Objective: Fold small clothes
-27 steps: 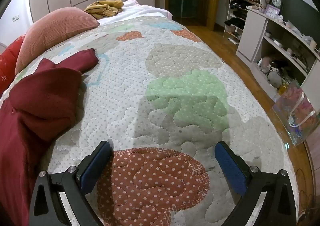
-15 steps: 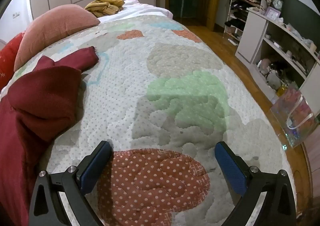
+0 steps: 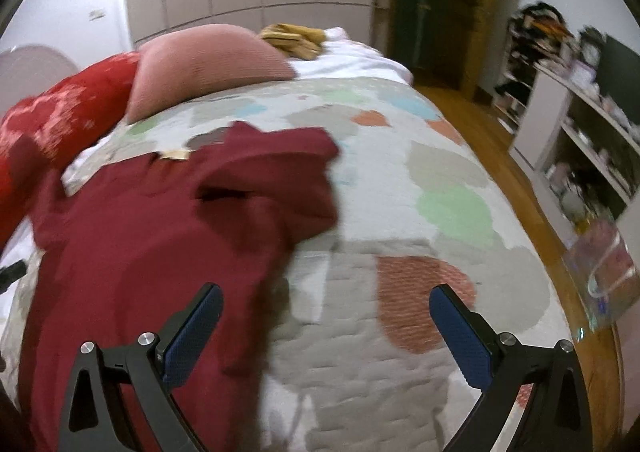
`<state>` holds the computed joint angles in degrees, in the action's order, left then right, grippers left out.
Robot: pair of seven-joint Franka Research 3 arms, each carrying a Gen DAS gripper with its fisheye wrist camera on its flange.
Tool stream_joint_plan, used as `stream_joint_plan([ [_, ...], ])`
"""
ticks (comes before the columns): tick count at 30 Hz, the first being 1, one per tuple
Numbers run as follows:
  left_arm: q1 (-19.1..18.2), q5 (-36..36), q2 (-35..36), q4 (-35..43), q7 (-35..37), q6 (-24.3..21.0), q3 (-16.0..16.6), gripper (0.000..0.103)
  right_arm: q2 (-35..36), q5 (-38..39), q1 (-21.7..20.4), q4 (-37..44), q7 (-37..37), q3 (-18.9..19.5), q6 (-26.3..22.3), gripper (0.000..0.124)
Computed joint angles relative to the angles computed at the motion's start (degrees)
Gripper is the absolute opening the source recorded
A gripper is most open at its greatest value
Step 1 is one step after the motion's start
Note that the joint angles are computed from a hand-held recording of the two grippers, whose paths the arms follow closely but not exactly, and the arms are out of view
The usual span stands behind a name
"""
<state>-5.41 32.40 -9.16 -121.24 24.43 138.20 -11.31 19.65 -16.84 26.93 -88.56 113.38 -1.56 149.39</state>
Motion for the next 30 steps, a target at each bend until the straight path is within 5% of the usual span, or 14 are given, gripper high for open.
stream_joint_plan([
  [30,-3.6,3.2,5.5,5.6,-0.8,-0.9,-0.6,0.094,8.0,8.0,4.9,12.2,-2.9,2.3,-4.7,0.103],
])
